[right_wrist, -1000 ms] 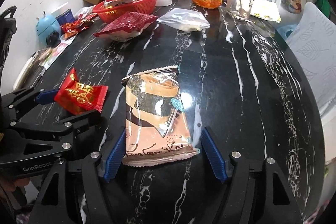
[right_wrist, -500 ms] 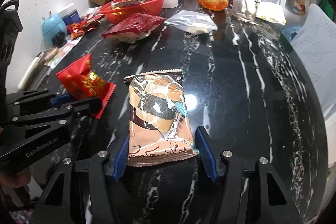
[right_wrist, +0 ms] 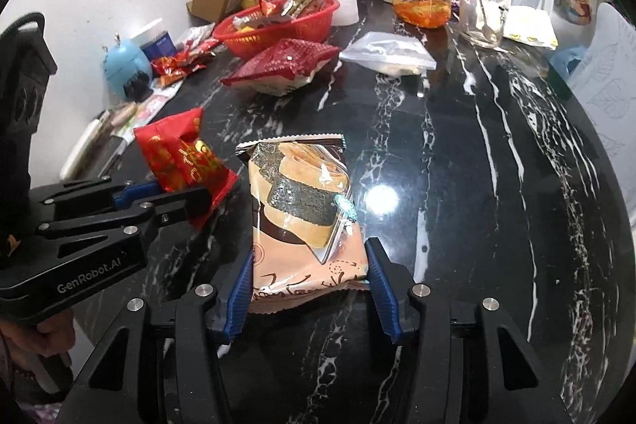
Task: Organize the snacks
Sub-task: 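Lift the cracker packet and red bag in both grippers toward the basket, then carry the cracker packet and red gold-print bag in both grippers over the red basket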
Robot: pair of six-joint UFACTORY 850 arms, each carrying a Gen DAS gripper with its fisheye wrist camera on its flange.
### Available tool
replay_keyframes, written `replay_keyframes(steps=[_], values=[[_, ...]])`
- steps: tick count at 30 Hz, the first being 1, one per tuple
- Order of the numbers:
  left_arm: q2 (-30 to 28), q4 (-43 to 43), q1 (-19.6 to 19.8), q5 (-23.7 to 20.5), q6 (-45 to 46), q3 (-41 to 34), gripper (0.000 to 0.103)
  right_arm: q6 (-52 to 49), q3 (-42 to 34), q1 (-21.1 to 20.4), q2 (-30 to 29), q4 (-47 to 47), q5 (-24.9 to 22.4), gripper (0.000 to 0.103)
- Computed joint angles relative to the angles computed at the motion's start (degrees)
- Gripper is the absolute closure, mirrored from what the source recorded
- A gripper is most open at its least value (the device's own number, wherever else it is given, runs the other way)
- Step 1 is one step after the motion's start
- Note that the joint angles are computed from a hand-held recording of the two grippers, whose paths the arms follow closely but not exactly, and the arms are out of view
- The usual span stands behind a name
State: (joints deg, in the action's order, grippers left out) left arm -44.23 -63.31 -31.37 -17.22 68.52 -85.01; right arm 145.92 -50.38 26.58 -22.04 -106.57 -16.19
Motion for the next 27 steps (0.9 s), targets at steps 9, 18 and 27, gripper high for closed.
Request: replay_keyframes(steps=[9, 18, 27], values=[[1.4, -8.32, 0.54, -1.0, 8.26, 0.55, 0.084, 1.28, 0.41, 0.23, 2.02, -2.78, -1.03, 0.051], [2.86, -17.43, 0.97, -0.98, 17.54, -1.01, 0.084, -0.21, -1.16, -0.52, 3.5, -5.3, -2.04, 0.051], [2.32, -22.58, 1.45, -1.24, 22.1, -5.43, 0.084, -3.29, -4.22, -2.23, 4.46, -6.74, -3.36, 0.051]])
